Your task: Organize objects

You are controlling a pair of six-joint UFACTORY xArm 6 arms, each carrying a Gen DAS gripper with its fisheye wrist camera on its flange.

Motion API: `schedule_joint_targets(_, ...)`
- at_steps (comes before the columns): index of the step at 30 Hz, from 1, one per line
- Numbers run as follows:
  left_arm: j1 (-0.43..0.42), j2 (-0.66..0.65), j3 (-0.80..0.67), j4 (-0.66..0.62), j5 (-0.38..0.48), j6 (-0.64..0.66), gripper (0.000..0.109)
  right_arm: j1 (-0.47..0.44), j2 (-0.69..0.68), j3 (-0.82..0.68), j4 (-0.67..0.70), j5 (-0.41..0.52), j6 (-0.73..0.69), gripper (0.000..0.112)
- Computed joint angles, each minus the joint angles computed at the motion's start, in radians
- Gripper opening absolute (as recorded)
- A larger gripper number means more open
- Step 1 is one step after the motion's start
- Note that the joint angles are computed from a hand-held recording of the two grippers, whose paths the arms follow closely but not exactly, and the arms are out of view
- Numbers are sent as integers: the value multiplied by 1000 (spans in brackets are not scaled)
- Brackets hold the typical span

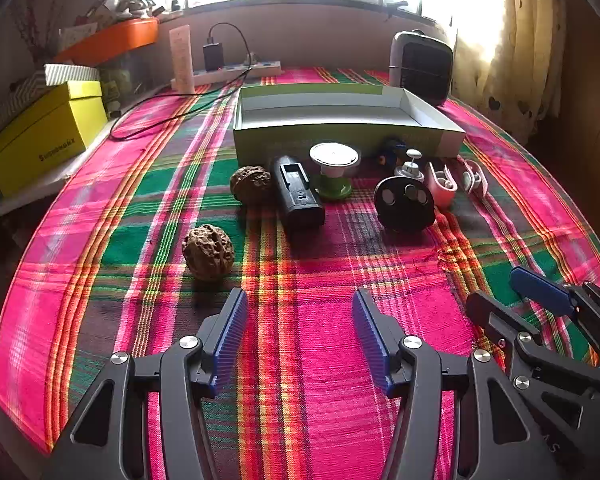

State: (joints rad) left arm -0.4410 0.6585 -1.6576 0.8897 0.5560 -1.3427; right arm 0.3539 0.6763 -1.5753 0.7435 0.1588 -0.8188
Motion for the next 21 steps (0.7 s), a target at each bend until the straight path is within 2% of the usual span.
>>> schedule_joint_targets(21, 1, 9, -10, -9, 1, 9, 55, 3, -1, 3, 15, 1, -24, 51)
